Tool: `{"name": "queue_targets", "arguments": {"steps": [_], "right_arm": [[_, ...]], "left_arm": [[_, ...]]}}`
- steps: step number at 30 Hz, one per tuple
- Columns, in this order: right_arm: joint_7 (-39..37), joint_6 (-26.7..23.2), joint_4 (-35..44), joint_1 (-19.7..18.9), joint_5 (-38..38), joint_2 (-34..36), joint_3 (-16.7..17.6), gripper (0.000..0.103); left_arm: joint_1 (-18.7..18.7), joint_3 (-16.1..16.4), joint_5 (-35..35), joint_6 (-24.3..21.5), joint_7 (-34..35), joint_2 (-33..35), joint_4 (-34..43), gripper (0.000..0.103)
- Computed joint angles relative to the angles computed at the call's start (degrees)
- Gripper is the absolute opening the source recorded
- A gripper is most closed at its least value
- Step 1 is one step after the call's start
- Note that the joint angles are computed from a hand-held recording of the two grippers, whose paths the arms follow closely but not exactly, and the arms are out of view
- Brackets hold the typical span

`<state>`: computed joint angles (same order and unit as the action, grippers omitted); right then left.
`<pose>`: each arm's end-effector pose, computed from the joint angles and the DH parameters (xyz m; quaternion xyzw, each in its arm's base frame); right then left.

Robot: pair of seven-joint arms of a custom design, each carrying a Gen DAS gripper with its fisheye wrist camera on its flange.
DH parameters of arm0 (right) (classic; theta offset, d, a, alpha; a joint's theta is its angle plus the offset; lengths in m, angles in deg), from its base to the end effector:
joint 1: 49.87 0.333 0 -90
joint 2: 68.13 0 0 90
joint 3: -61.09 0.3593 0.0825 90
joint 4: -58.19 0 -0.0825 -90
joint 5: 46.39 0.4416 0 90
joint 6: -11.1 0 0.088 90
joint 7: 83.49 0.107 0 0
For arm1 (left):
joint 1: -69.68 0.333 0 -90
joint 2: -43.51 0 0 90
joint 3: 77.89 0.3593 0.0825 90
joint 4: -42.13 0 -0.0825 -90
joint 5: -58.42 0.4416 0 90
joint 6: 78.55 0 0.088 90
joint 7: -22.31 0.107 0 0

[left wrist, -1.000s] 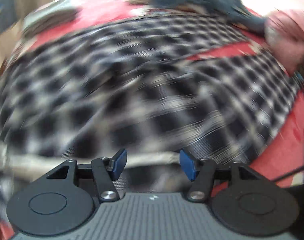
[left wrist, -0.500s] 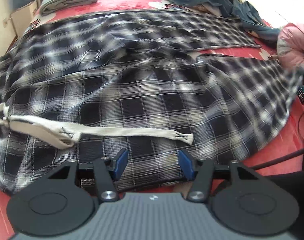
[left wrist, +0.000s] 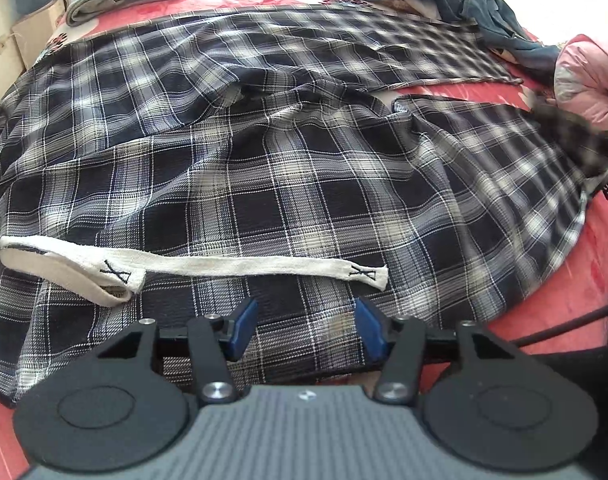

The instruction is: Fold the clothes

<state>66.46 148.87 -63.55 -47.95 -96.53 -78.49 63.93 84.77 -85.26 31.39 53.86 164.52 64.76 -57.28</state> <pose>0.5834 0.0450 0.5625 -0.4934 0.7680 -0.3893 0.1232 0.7312 0.0997 0.4012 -0.5060 0.8307 -0.2284 0.0407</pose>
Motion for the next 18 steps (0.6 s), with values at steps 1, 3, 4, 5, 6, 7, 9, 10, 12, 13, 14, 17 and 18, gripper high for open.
{"name": "queue_targets", "arguments": {"steps": [1, 3, 4, 5, 6, 7, 9, 10, 12, 13, 14, 17, 18], "right_arm": [[6.2, -0.1, -2.1, -1.1, 1.5, -1.9, -0.8, 0.002], [15.8, 2.2, -6.9, -3.3, 6.9, -5.4, -2.6, 0.002], [19.0, 4.1, -9.2, -4.2, 10.8, -6.5, -3.5, 0.002], [21.8, 5.6, -11.2, -5.0, 14.8, -7.4, -4.1, 0.003], [24.3, 7.2, -13.1, -5.7, 18.1, -8.2, -4.5, 0.004], [26.9, 8.8, -14.9, -6.6, 20.5, -9.0, -4.4, 0.006], [32.7, 12.1, -18.3, -8.6, 23.6, -10.8, -3.2, 0.007], [35.1, 13.3, -19.7, -9.7, 24.6, -11.8, -2.5, 0.008], [38.6, 14.7, -21.8, -11.4, 26.0, -14.0, -0.9, 0.010], [39.9, 14.6, -22.4, -12.2, 26.5, -15.0, 0.0, 0.012], [40.8, 13.6, -22.5, -12.8, 26.5, -15.8, 1.0, 0.013], [43.9, 9.9, -22.1, -14.4, 25.7, -17.8, 3.5, 0.017], [45.1, 8.8, -22.1, -14.9, 25.2, -18.5, 4.1, 0.018]], "left_arm": [[0.0, 0.0, 0.0, -0.1, -0.1, 0.1, 0.0, 0.055], [-0.1, 0.1, 0.3, -0.1, -0.5, 0.1, 0.0, 0.055], [-0.2, 0.1, 0.4, 0.0, -0.8, 0.1, 0.0, 0.054], [-0.4, 0.1, 0.6, 0.2, -1.1, 0.2, -0.1, 0.054], [-0.5, 0.0, 0.7, 0.3, -1.3, 0.1, -0.2, 0.054], [-0.5, 0.0, 0.7, 0.3, -1.2, -0.1, -0.4, 0.054], [-0.4, 0.1, 0.8, 0.3, -1.1, -0.5, -0.7, 0.054], [-0.4, 0.2, 0.9, 0.4, -1.1, -0.7, -0.9, 0.054], [-0.4, 0.4, 1.0, 0.7, -1.5, -0.8, -1.0, 0.054], [-0.3, 0.5, 0.9, 0.8, -1.8, -0.8, -0.9, 0.054], [-0.1, 0.5, 0.7, 0.8, -2.0, -0.8, -0.9, 0.054], [0.2, 0.6, -0.2, 1.5, -2.9, -0.9, -0.9, 0.054], [0.3, 0.7, -0.4, 1.8, -3.3, -1.0, -1.1, 0.054]]}}
